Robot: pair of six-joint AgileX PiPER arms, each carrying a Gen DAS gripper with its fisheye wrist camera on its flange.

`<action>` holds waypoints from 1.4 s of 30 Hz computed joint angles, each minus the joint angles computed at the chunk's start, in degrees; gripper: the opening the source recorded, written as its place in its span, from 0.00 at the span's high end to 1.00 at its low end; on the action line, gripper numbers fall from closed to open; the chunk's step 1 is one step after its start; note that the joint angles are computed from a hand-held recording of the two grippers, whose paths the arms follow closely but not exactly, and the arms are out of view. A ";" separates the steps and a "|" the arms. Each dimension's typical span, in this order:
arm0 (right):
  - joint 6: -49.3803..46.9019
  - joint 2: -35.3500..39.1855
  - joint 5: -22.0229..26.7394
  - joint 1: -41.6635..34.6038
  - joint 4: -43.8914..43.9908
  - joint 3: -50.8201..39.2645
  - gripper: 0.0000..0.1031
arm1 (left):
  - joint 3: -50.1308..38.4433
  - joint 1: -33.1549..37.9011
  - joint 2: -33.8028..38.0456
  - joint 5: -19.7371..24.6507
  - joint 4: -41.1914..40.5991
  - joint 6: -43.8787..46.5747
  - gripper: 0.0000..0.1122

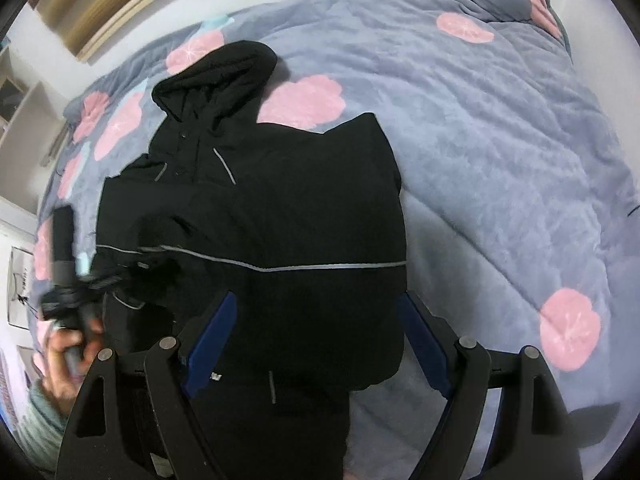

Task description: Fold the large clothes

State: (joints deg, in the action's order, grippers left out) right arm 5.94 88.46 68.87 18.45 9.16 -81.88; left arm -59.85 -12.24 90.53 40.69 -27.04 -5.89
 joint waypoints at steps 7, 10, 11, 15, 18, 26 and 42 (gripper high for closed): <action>-0.69 3.66 -2.72 2.30 2.28 -1.32 0.18 | -7.76 8.41 -10.75 7.38 5.91 -4.20 0.84; -0.67 6.37 -4.08 4.98 2.09 -2.10 0.18 | -9.85 15.39 -11.83 11.19 6.21 -1.30 0.84; -1.25 7.76 -5.21 6.16 2.37 -2.41 0.18 | -10.03 16.84 -11.65 12.03 6.70 -0.77 0.84; 0.53 14.13 -8.10 9.96 -0.87 -4.98 0.18 | -7.89 21.72 -8.26 15.00 8.57 0.66 0.83; 1.93 19.75 -8.60 11.30 -2.52 -7.75 0.24 | -4.13 24.19 -4.36 15.66 7.67 3.38 0.82; 5.65 29.84 -7.93 12.62 -6.20 -12.45 0.12 | 3.67 27.22 1.52 7.97 5.79 5.10 0.70; 3.24 30.59 -1.26 17.42 -3.66 -26.14 0.20 | -1.03 25.49 -9.27 6.99 5.40 7.11 0.45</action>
State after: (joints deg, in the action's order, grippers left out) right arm 9.19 119.05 67.60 35.87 5.50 -108.02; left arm -60.88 13.25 81.26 47.68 -21.64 1.23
